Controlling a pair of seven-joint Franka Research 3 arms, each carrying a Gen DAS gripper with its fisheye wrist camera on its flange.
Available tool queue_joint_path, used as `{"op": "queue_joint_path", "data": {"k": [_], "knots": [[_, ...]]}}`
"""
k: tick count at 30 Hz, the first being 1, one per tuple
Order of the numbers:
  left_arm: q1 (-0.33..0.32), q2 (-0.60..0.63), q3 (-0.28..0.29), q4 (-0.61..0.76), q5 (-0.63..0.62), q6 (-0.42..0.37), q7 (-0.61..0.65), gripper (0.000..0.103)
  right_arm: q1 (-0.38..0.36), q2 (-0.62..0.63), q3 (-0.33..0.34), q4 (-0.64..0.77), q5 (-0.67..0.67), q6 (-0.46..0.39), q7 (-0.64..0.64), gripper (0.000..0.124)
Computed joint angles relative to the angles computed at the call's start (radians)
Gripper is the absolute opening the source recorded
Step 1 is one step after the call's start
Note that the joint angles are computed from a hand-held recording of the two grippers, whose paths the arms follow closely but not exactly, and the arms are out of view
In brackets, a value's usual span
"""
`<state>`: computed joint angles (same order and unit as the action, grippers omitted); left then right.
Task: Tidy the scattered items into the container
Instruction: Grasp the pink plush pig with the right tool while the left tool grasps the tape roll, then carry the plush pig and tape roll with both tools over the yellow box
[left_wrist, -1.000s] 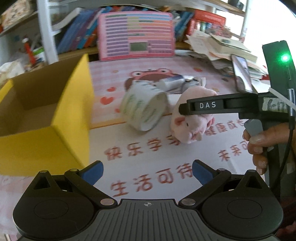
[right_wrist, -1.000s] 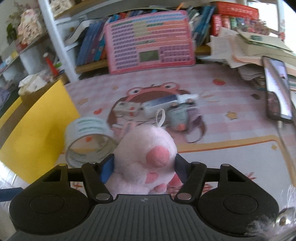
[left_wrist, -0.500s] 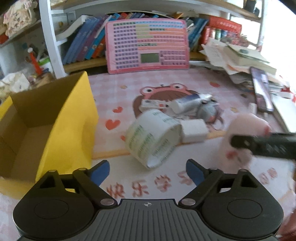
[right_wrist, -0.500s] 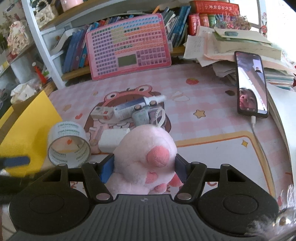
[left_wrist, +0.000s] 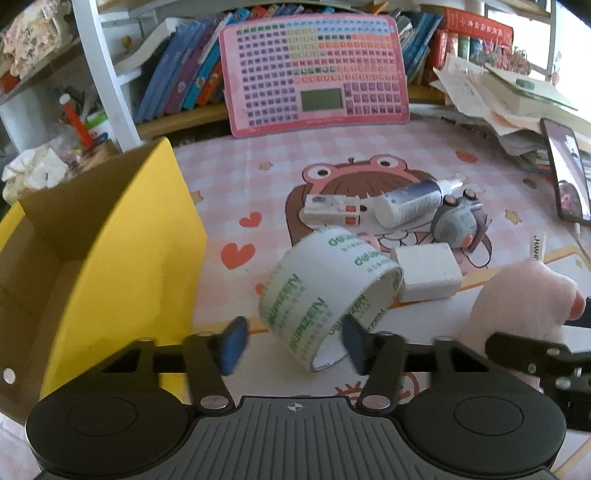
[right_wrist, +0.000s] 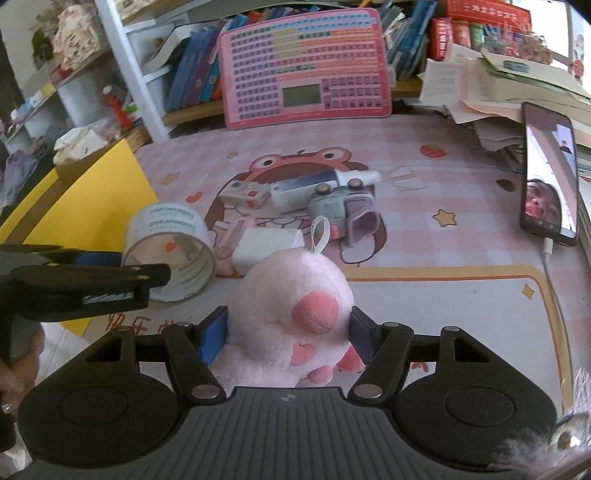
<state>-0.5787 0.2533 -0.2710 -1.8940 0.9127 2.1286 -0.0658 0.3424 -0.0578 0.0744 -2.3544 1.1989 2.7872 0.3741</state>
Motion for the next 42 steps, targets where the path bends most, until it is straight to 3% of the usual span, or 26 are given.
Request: {"op": "queue_joint_path", "data": {"k": [5,19,28,35,42], "knots": [[-0.005,0.002,0.003,-0.003,-0.005,-0.032,-0.028,0.008,-0.001,0.002,-0.001,0.001,0.003,-0.014,-0.011,0.066],[0.012,-0.103,-0.034,-0.100,0.006,0.027,-0.147,0.006,0.000,-0.018,0.001,-0.017,-0.004,-0.034,-0.004,0.066],[0.013,-0.197,-0.076,-0.202,-0.014,0.068,-0.217,0.006,0.036,-0.077,0.003,-0.071,0.027,0.002,-0.022,0.066],[0.015,-0.274,-0.108,-0.292,0.032,0.128,-0.291,0.006,0.094,-0.155,0.011,-0.143,0.080,0.083,-0.058,0.066],[0.024,-0.410,-0.150,-0.437,0.037,0.204,-0.357,0.006,0.177,-0.267,0.043,-0.262,0.040,0.220,0.067,0.066]]}}
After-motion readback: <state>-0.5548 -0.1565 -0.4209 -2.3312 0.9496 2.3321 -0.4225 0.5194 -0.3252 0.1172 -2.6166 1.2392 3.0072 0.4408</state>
